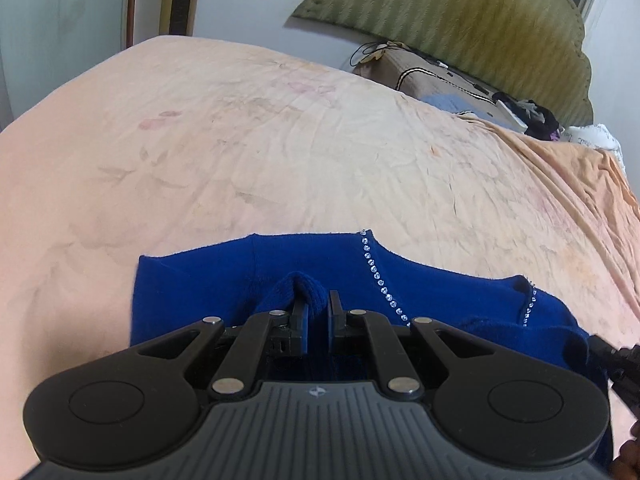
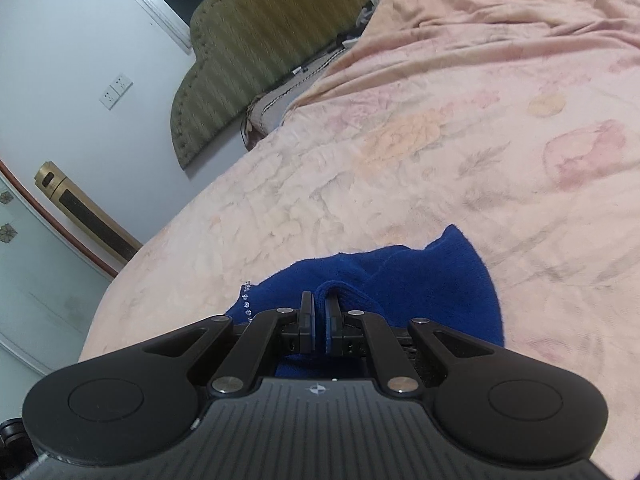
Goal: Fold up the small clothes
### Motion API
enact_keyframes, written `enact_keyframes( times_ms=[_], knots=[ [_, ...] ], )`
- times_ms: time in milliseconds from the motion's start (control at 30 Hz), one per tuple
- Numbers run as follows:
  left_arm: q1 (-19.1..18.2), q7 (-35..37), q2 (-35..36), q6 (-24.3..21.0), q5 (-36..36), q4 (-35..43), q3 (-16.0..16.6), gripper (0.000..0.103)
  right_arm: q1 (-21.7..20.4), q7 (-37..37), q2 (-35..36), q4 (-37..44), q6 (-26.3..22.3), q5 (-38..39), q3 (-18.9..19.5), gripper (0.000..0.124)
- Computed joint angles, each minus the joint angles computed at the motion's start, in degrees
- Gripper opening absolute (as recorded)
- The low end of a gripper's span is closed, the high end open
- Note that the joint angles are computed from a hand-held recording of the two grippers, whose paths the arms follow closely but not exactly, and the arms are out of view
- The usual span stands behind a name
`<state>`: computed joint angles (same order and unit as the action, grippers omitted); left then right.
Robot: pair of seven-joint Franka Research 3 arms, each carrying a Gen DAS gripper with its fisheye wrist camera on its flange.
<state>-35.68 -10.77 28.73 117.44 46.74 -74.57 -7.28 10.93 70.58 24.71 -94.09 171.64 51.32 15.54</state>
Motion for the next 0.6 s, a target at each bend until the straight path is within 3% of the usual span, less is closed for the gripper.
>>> enact_keyframes(
  times_ms=[133, 200, 400, 533, 600],
  knots=[
    [-0.5, -3.7, -1.3, 1.1, 2.6, -1.5, 0.8, 0.008, -0.8, -0.9, 1.3, 2.1, -0.1, 1.4, 0.8, 0.010],
    [-0.2, -4.2, -0.2, -0.5, 2.2, 0.1, 0.8, 0.008, 0.8, 2.6, 2.7, 3.9, -0.6, -1.1, -1.3, 0.010],
    [2.0, -7.6, 0.2, 3.2, -0.9, -2.0, 0.6, 0.008, 1.8, 9.0, 6.8, 8.1, -3.1, -6.7, -2.8, 0.011],
    [2.8, -10.7, -3.2, 7.1, -0.3, -6.7, 0.4, 0.012, -0.2, 7.4, 5.8, 6.7, -0.2, -5.8, -0.4, 0.029],
    [3.6, -12.4, -5.3, 9.0, 0.4, -9.1, 0.3, 0.014, 1.6, 8.3, 4.4, 4.9, 3.9, -7.7, -2.2, 0.034]
  ],
)
